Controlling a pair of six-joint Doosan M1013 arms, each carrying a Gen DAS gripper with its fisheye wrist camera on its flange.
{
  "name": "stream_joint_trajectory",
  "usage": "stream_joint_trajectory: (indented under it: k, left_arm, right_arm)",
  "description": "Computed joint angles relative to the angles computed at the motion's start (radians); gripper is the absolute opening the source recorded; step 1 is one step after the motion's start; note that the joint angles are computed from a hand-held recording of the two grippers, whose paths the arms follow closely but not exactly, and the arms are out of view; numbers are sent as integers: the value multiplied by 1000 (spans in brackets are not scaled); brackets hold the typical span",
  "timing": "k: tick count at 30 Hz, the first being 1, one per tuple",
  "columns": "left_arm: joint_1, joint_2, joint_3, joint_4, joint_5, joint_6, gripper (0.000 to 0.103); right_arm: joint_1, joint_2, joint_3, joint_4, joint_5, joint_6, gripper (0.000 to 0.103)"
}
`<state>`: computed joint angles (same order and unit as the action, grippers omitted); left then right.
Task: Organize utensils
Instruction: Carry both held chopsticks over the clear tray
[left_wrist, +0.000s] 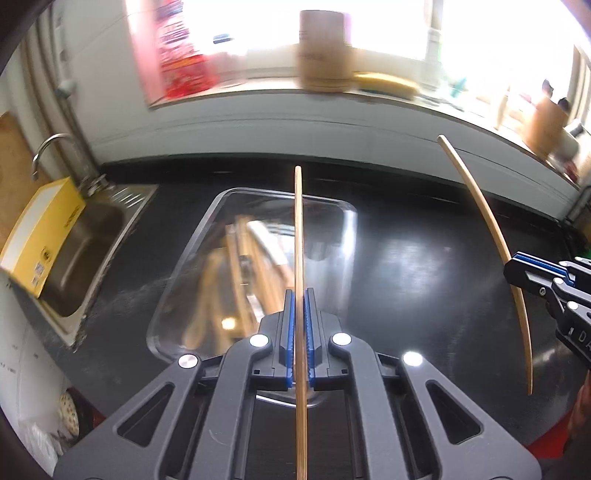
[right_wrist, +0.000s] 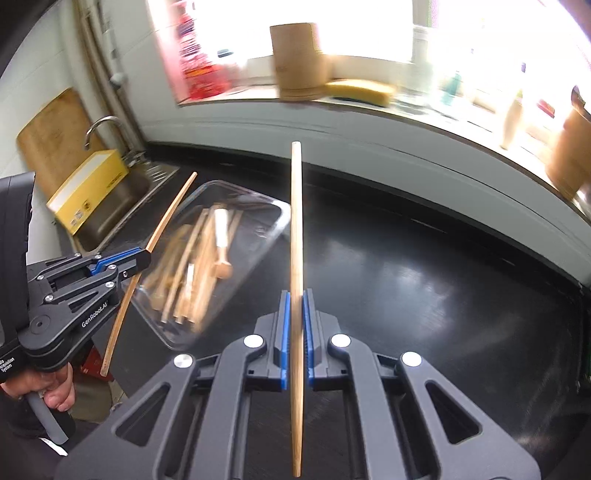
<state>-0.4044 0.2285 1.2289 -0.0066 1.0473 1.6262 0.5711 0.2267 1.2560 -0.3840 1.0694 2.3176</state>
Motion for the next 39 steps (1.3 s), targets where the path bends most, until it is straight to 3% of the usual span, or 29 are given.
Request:
stream_joint_trajectory:
  k: [14,26,39]
  left_arm:
    - [113,53,-48,-7,40,32,4]
    - [126,124,-111,-103,108,117,4]
    - [126,205,-188,-139,172,118,4]
  right_arm:
    - [4,174,-226,154,18,-126,8]
    - [-28,249,-317,251,87,-119,8]
    - [-78,320,-382,401,133,-159,8]
